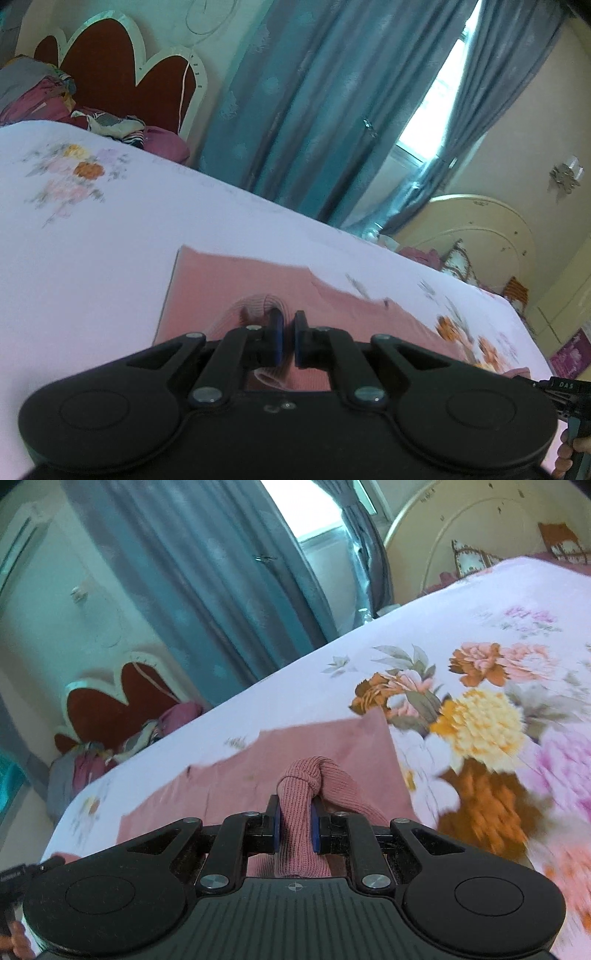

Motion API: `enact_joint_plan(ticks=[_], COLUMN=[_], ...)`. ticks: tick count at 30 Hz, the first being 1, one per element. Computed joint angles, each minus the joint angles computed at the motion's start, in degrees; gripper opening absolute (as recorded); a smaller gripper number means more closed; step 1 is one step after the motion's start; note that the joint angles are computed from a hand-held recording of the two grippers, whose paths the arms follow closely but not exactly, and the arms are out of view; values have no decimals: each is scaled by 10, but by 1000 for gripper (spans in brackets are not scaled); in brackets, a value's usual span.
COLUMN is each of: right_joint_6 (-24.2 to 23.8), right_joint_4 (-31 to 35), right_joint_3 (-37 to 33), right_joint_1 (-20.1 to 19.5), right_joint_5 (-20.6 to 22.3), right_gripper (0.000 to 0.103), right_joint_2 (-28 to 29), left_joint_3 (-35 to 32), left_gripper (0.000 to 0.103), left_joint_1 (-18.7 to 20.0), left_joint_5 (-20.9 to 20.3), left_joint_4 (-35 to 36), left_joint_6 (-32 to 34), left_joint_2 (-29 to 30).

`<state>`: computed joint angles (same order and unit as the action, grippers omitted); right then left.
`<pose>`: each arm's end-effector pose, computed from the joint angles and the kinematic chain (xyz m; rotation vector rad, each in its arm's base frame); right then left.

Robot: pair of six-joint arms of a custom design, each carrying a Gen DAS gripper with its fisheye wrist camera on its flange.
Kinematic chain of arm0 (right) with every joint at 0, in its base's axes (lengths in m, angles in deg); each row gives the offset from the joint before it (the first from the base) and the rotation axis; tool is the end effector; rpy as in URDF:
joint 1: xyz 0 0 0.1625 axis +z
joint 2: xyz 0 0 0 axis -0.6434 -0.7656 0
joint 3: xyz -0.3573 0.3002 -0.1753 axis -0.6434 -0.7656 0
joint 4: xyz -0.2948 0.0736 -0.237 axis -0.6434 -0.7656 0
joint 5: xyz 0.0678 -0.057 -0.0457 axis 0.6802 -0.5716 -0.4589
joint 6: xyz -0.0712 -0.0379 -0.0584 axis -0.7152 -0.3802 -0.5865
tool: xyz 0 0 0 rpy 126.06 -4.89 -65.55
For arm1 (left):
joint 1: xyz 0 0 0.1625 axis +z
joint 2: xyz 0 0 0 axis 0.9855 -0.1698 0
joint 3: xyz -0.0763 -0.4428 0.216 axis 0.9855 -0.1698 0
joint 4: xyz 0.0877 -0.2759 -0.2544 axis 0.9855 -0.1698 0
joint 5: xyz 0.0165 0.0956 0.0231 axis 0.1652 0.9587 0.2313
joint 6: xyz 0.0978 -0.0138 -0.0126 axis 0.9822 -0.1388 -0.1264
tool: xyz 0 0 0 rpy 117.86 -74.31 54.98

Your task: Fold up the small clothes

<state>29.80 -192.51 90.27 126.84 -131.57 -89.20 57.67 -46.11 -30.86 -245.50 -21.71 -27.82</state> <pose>0.0997 -0.5970 0.3693 0.4042 -2.8131 0.9785 -0.2881 -0.4665 0.2159 -0.1612 2.3062 -1.4696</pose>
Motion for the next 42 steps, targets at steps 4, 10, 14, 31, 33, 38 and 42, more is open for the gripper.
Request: enact_joint_plan(ticks=[4, 10, 14, 31, 33, 38, 42], right_joint_6=[29, 70, 67, -102, -130, -197, -220], right_joint_4=[18, 59, 72, 90, 95, 107, 139], right_joint_3=[-70, -160, -188, -228, -233, -250, -265], right_joint_1=[4, 3, 3, -8, -5, 2, 1], right_joint_5=[-15, -42, -59, -38, -44, -52, -54], right_gripper=[15, 15, 15, 69, 69, 69, 68], right_joint_2=[60, 132, 160, 181, 189, 206, 215], left_joint_3=[-55, -123, -153, -156, -171, -196, -196], left_gripper=[5, 5, 5, 66, 65, 53, 42], left_joint_1=[48, 101, 124, 151, 162, 180, 185], left_joint_5=[-4, -6, -10, -73, -85, -107, -122], left_joint_4=[-31, 12, 64, 131, 149, 151, 138], left_joint_6=[61, 92, 88, 201, 215, 270, 289], left_joint_2=[26, 54, 67, 40, 47, 64, 63])
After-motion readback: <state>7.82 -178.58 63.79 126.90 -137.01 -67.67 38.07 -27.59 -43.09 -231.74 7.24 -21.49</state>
